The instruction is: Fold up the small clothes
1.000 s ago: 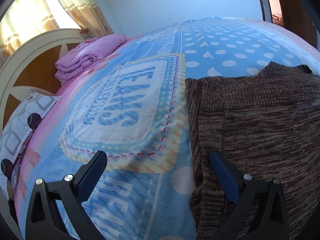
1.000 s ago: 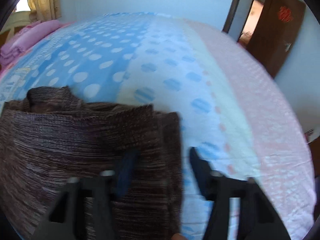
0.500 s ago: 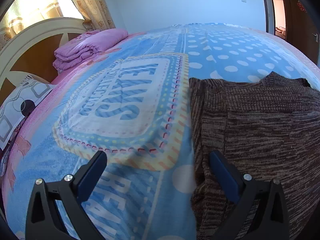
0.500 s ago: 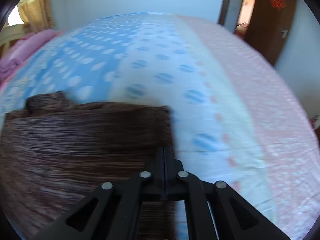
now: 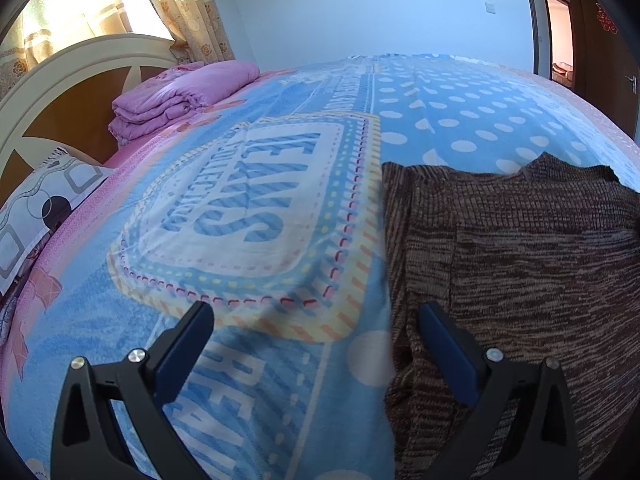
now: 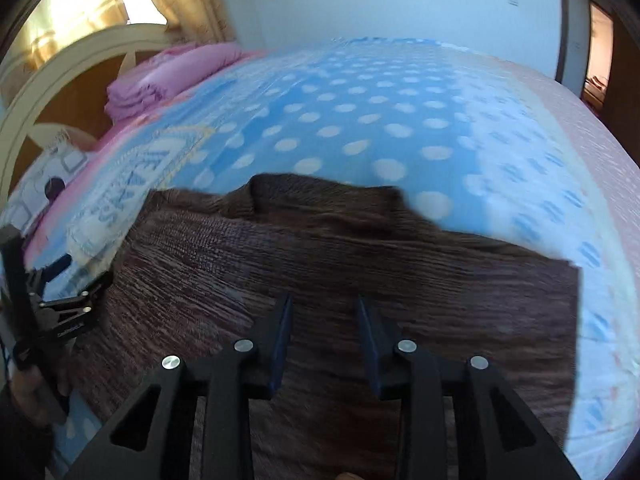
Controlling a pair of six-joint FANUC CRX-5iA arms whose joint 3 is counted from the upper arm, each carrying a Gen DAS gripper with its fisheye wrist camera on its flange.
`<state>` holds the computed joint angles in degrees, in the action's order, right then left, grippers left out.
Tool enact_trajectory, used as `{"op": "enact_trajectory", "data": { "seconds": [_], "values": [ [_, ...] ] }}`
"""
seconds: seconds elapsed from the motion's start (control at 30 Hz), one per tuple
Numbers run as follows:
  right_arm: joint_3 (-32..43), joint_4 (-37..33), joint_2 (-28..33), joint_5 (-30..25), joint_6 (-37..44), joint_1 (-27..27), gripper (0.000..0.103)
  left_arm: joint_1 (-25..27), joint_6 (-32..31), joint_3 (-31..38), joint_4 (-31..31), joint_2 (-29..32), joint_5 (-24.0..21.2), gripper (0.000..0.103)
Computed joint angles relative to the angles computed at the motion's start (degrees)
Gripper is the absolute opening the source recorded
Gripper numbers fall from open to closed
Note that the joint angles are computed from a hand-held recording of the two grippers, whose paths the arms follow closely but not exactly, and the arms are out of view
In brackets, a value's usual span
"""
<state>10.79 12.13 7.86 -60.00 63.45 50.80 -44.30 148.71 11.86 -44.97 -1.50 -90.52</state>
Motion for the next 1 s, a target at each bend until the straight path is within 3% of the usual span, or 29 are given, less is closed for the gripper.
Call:
{"op": "enact_trajectory", "data": {
  "seconds": [0.07,0.2,0.47,0.6,0.63,0.8,0.87,0.97,1.0],
  "values": [
    [0.09,1.9,1.7,2.86,-3.36,-1.33,0.034,0.14,0.58,-0.42,0.15,-0.45,0.43,0.103],
    [1.27,-0.07,0.92,1.85,-5.98,-2.23,0.036,1.0,2.79,-1.99,1.07,-2.09,1.77,0.103],
    [-16.13,9.22,-16.23,1.08,-8.77,-0.03,0.037,3.88,7.22,-5.66,4.63,-5.77,5.62,0.103],
    [-21.45,7.58,-21.55,-4.46,-7.53,-1.49,0.037,4.32,7.45,-6.21,5.43,-6.24,6.25,0.103],
    [-23.35,7.13,-23.26,-3.77,-6.31,-1.63,0.036,4.35,7.06,-5.84,5.6,-5.84,5.73,0.103],
    [-25.99,11.29,-26.59,-5.9,-9.29,1.76,0.037,3.13,4.98,-4.58,6.14,-5.02,2.69,0.103],
    [-28.2,16.44,-28.14,-5.63,-11.25,5.48,0.039,3.04,4.1,-5.08,6.97,-6.0,2.47,0.103],
    [-29.27,19.13,-29.51,-4.29,-11.49,10.73,0.056,2.08,2.22,-5.26,6.96,-6.78,0.89,0.103],
    [-29.38,19.04,-29.67,-3.44,-11.33,12.4,0.057,1.85,1.46,-4.98,6.85,-6.6,0.15,0.103]
  ]
}}
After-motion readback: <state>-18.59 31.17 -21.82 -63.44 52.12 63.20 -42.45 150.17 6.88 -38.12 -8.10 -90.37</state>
